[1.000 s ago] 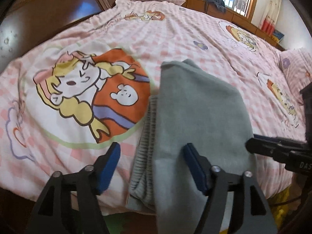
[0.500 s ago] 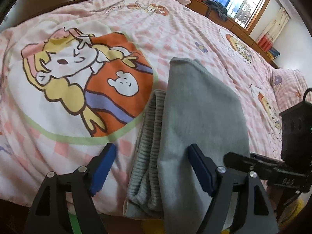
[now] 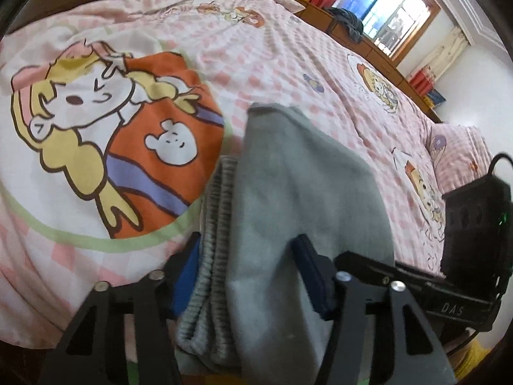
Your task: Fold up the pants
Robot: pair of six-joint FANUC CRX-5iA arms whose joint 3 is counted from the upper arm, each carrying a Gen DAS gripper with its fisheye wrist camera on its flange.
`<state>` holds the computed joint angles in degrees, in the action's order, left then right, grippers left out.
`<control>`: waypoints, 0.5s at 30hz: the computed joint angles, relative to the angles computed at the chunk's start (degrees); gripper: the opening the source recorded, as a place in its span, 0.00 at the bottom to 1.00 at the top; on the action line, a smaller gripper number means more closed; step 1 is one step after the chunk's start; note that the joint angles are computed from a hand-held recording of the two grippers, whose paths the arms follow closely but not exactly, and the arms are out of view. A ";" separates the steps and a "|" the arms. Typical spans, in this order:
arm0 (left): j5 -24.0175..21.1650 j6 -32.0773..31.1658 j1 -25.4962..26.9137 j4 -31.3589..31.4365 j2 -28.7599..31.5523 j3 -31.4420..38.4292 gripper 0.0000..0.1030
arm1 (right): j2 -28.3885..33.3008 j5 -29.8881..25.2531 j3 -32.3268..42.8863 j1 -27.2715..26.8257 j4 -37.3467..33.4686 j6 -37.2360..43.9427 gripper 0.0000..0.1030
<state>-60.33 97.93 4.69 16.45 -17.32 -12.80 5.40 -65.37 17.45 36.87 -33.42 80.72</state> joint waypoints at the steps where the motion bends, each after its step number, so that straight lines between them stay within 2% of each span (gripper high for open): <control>1: -0.05 0.33 -0.13 -0.11 -0.19 0.04 0.51 | -0.31 0.03 0.00 -0.11 -0.26 0.19 0.30; 7: -0.21 1.93 0.36 2.58 -1.83 -0.54 0.41 | -3.19 1.38 -0.79 0.40 1.60 1.66 0.27; 15: 1.71 4.09 -3.63 3.26 -1.72 1.39 0.39 | -6.44 0.53 -0.61 -3.10 1.10 3.62 0.26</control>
<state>-58.63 102.02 1.06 19.71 -19.04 -11.41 -1.04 -64.84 16.84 33.77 -32.32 84.34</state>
